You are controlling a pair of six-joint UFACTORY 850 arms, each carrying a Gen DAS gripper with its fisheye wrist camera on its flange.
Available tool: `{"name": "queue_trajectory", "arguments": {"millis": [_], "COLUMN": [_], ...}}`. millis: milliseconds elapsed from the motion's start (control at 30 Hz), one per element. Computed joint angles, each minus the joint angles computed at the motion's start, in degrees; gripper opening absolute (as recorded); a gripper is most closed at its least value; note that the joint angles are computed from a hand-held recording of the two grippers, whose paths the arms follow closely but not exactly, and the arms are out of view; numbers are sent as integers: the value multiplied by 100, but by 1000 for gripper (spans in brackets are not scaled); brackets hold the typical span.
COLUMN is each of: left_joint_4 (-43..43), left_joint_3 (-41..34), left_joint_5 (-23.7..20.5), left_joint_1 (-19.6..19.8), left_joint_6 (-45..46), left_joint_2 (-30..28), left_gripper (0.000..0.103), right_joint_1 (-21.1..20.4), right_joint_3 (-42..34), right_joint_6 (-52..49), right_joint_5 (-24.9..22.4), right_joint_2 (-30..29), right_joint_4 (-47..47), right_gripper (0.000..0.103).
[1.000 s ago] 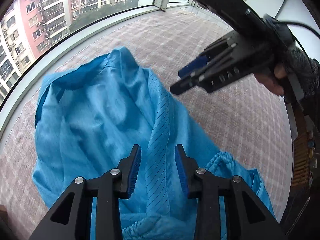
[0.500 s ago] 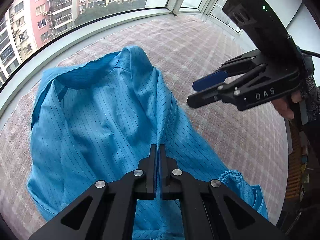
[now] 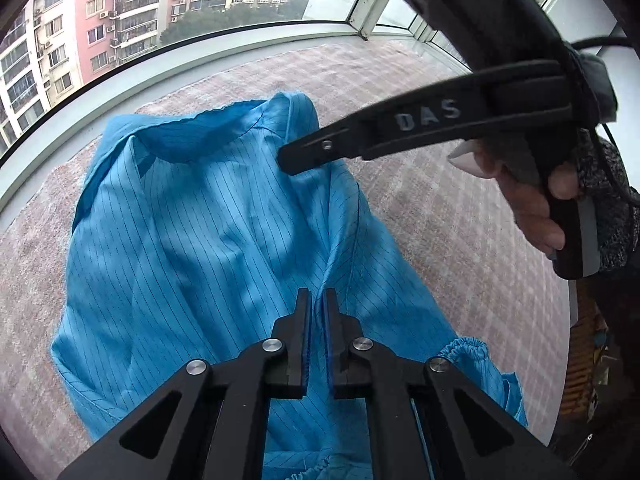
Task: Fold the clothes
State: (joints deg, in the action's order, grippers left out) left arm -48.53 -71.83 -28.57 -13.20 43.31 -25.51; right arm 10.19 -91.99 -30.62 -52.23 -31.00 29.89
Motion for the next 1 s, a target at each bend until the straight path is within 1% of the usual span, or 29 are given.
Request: {"name": "queue_trajectory", "arguments": {"millis": [67,133,233,267,300,333,367,433,467,500,567,600,667,700,733,767,833,933,967,1000], "left_joint_4": [-265,-348,-419,-473,-458,-420,-442,-436,-335,-225,-125,-74,34,115,207,240,304,737,960,972], "left_joint_3": [150,216,435,552,618,663,699,756,782,808,781,739,631,519,392,252,-79,-745,-961,-1146], "left_joint_5": [-3,-19,-87,-170,-193,-190,-197,-230,-221,-202,-194,-159,-75,-23,27,31,-25,-24,-8,-103], "left_joint_1": [99,185,234,234,220,203,196,164,135,107,113,116,123,133,145,164,176,118,83,92], "left_joint_6": [194,191,222,278,302,312,357,363,271,175,128,101,69,10,-73,-104,-216,-570,-740,-742], "left_joint_2": [140,250,482,604,674,722,749,802,829,851,839,830,803,745,675,581,350,-200,-386,-533], "left_gripper": [6,3,3,3,3,3,3,5,5,5,5,5,5,5,5,5,5,5,5,5], "right_joint_1": [122,205,142,147,189,257,320,361,372,383,303,227,34,-52,-125,-211,-300,-381,-397,-412], "right_joint_3": [-213,-475,-1110,-1304,-1385,-1370,-1283,-927,-788,-728,-613,-442,31,205,339,452,607,796,832,845], "right_joint_6": [288,559,860,964,1096,1170,1129,968,890,813,513,403,254,335,555,689,746,716,569,411], "right_joint_5": [-57,-158,-636,-789,-767,-634,-468,-6,151,154,-145,-134,167,309,450,528,510,454,434,410], "right_joint_2": [-155,-326,-750,-898,-965,-965,-923,-712,-626,-577,-422,-248,224,396,521,618,655,645,628,602], "right_joint_4": [-162,-250,13,6,-169,-432,-607,-584,-571,-623,-432,-328,-160,-203,-363,-488,-622,-721,-630,-494], "right_gripper": [15,17,22,23,23,23,23,23,23,23,23,23,23,23,24,26,32,32,32,32]}}
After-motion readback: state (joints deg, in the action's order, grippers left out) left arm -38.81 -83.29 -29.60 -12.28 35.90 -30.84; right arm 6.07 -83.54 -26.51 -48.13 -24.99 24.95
